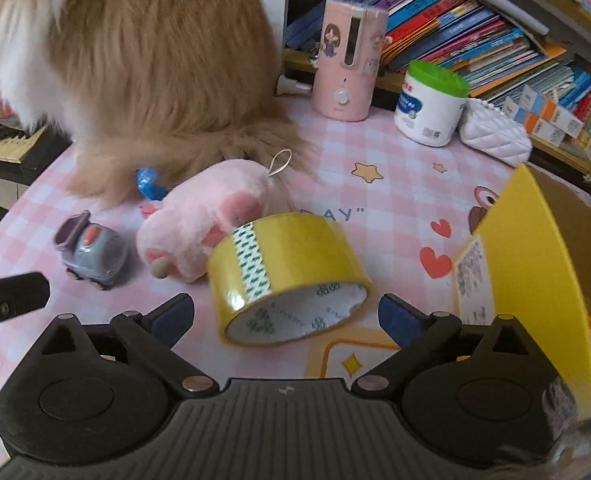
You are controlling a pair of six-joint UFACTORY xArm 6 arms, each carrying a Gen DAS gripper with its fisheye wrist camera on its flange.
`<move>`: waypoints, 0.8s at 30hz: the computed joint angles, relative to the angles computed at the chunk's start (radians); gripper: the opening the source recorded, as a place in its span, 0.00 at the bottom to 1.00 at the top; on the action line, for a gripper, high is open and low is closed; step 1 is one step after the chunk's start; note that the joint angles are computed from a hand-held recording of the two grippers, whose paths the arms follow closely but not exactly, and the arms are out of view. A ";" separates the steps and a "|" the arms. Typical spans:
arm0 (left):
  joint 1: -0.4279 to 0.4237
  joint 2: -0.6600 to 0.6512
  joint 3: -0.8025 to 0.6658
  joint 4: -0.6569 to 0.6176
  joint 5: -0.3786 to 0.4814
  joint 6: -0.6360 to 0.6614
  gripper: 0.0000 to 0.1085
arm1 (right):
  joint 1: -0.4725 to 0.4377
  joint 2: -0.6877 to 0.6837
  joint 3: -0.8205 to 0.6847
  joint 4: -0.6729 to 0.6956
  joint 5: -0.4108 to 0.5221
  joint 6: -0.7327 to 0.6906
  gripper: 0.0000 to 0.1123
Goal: Organize objects
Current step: 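Grasp the yellow tape roll with the right gripper while the left gripper grasps the grey toy car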
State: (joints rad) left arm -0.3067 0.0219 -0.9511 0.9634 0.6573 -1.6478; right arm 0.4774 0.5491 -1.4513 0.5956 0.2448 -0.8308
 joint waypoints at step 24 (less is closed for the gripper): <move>0.083 0.166 -0.111 -0.138 -0.093 0.215 0.59 | -0.023 0.040 -0.083 0.179 0.085 -0.211 0.84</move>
